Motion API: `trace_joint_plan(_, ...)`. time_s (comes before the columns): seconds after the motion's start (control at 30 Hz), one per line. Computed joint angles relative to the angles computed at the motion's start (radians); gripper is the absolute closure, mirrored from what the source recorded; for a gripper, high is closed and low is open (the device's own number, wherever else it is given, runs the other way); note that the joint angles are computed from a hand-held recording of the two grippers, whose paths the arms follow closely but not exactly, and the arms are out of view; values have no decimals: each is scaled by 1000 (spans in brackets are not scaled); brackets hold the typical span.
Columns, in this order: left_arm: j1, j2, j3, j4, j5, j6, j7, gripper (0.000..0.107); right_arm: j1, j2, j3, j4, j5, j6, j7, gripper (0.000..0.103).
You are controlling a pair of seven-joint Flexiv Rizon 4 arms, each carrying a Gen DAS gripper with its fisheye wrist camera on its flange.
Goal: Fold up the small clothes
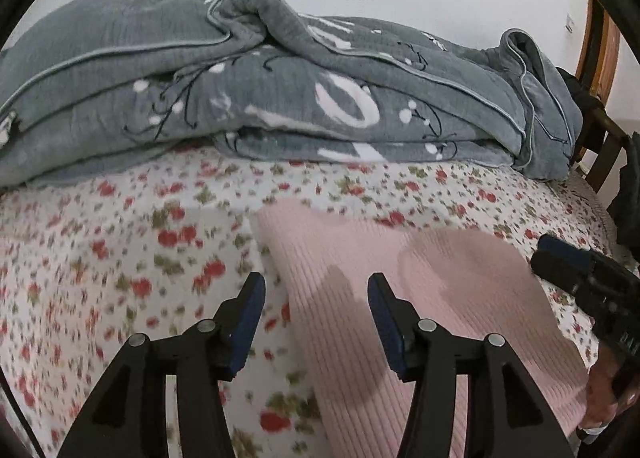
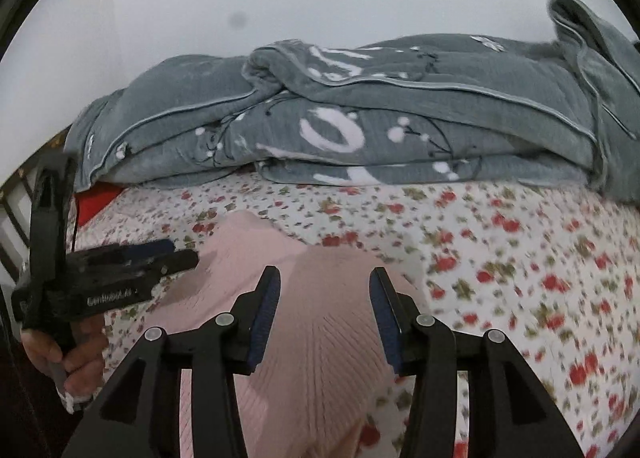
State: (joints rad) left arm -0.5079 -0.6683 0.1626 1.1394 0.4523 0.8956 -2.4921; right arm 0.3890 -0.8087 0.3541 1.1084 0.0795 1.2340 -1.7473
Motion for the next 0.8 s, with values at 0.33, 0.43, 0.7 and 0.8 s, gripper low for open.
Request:
trace_joint_plan(0.33,25,-148,29,-134,-19,58,156,54,33,-145,-55,-176,-49,-162,42,67)
trace_joint_plan(0.43,38,-158,18,-118,-40,85,171,49,41,-159,-70,-194,-41,-170,48,68)
trace_joint_plan(0.7,43,-157,29,-79,-98,147,178,43,25,-160,-47,-197,9,-162,12,67)
trace_joint_plan(0.8,38,-161,36,-83,-99,144,180,42,15,-161,-30,-201,33,-165,-5,66)
